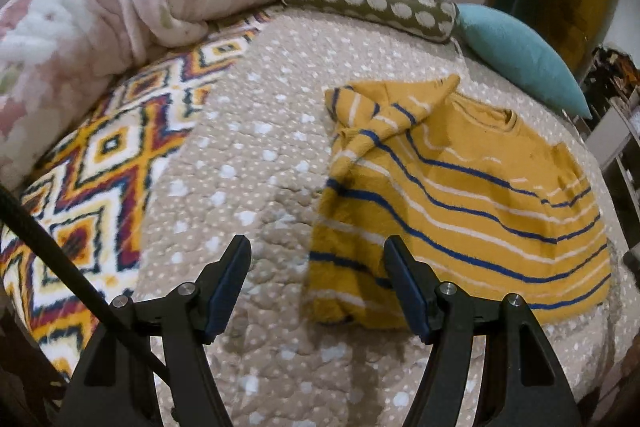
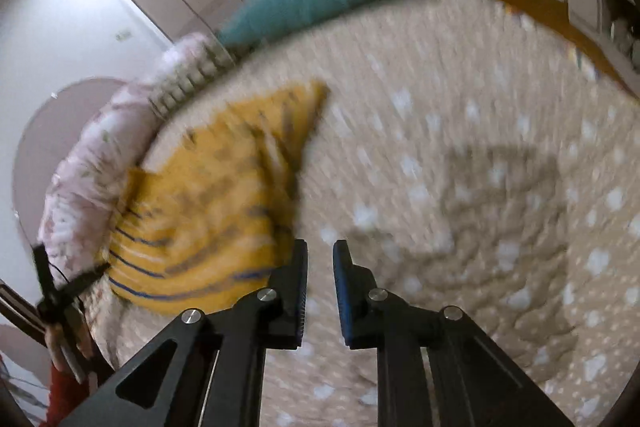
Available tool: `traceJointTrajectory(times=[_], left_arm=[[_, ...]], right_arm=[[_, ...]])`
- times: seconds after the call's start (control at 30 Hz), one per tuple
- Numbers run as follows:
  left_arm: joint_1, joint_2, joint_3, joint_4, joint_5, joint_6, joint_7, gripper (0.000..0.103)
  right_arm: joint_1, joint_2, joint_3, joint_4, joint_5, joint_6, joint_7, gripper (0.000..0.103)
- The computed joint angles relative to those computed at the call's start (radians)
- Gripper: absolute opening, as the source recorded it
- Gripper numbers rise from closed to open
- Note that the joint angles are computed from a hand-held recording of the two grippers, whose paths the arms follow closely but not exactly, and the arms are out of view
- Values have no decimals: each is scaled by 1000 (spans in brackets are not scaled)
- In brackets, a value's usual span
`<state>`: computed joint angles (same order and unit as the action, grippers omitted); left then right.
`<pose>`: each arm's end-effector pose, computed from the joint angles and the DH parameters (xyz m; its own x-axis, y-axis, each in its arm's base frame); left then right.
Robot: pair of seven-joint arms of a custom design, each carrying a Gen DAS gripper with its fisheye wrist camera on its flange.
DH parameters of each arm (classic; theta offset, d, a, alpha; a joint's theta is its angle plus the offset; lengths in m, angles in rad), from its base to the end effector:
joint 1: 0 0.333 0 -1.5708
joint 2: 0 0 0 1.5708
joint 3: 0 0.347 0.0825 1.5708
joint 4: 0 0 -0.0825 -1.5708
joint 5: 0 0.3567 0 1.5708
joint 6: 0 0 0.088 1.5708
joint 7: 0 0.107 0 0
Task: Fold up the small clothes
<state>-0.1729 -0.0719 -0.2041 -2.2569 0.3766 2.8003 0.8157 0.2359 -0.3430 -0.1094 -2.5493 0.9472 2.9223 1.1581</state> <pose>0.4841 -0.2127 0.5065 0.0159 -0.9919 0.1258 -0.8015 -0.0879 -0.5915 0.4223 -0.0009 0.4955 -0.1237 -0.8590 -0.4968 -0.7266 0.4194 -0.5442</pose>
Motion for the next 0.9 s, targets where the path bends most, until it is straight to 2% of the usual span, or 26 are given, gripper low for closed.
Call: traceJointTrajectory(times=[0.07,0.1,0.2,0.27,0.3,0.33,0.4,0.43,0.5,0.6,0.63,0.7,0.77,0.83,0.9], left_arm=[[19,-9,-8,-19,84,31,-111,68],[28,-10,-8,-33,108,59,-160,69],[46,-2,-9,-52,158,94,-267,70],[63,6,-11,-61,241,102,-365,70],[71,6,-10,-70,285,113,-409,70],[78,7,-9,-76,329,126,-449,70],[101,2,-11,-95,471,157,-567,73],[107,1,-12,-98,522,160,-609,77],[124,-9,-10,-115,643,186,-710,78],[139,-23,-5,-130,736,224,-790,78],[140,-24,-5,-130,749,226,-798,79],[140,-22,-3,-129,766,239,-803,79],[140,-25,4,-136,760,260,-790,79],[153,-30,6,-144,782,288,-810,79],[168,-35,3,-147,810,304,-839,79]], right_arm=[[59,5,-1,27,62,95,-68,22],[76,18,1,46,65,116,-84,26],[53,113,47,156,-53,61,-26,26],[59,205,48,258,-54,6,-37,26],[36,257,68,306,-119,-10,17,26],[8,316,95,354,-253,-6,137,26],[-17,403,102,422,-474,-19,335,26],[-18,456,89,477,-582,-70,437,26],[-31,536,84,565,-686,-191,543,25],[38,511,19,570,-908,-161,771,27],[37,491,38,555,-928,-117,768,28],[23,480,99,569,-880,-105,677,28],[19,506,166,627,-788,-137,541,28],[33,576,223,731,-713,-211,409,28],[76,663,238,844,-719,-264,349,28]])
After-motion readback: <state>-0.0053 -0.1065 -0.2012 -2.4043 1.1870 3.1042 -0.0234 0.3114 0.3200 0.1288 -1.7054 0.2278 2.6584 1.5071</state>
